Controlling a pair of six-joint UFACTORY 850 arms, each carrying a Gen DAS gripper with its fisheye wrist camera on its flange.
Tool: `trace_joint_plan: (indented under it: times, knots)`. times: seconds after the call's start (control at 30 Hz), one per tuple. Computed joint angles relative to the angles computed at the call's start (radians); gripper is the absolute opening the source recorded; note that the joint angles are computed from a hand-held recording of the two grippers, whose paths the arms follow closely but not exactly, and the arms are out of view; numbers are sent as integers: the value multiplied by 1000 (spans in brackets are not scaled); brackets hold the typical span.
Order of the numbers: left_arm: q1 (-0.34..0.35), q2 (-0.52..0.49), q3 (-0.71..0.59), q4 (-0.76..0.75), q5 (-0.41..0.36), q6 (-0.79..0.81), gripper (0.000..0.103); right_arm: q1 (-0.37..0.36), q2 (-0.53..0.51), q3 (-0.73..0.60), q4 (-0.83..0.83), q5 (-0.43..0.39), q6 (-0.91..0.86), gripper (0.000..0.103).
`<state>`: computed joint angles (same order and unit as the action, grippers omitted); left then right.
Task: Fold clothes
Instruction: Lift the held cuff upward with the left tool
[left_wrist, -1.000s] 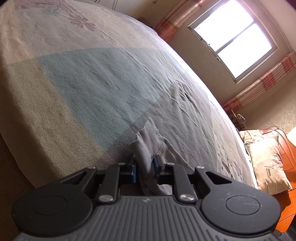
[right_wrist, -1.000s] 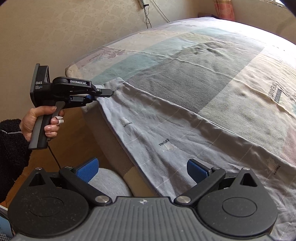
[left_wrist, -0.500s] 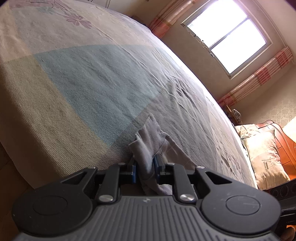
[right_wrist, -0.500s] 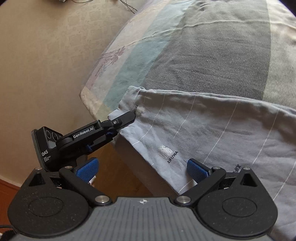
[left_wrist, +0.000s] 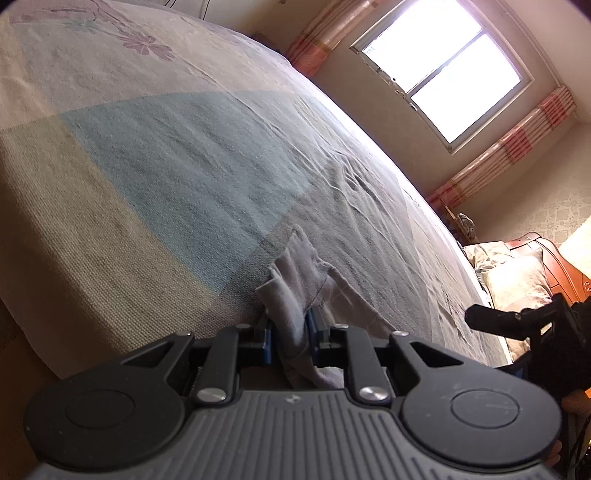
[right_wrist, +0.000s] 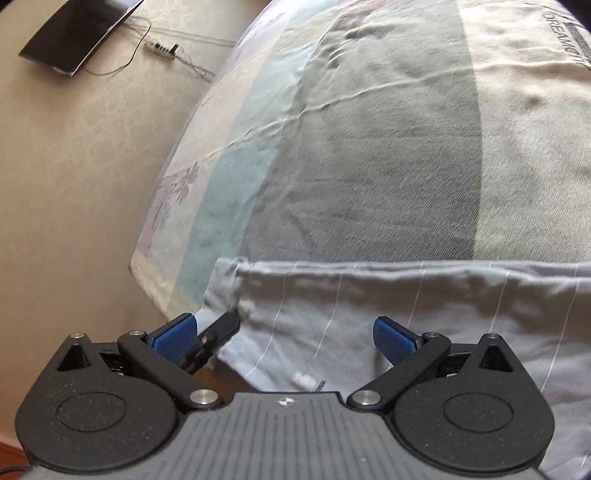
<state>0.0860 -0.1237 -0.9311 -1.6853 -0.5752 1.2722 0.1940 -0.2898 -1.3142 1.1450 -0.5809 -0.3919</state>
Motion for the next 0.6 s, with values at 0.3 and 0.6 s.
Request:
trace_joint_plan:
  times: [0.3,0.6]
  knots:
    - [-8,3,-11,42,20,-33,17,-11,1,-1,15,-43,35,103]
    - [-39,34,-35,138,76,-132,17,36,68,65,-41,-90,63,103]
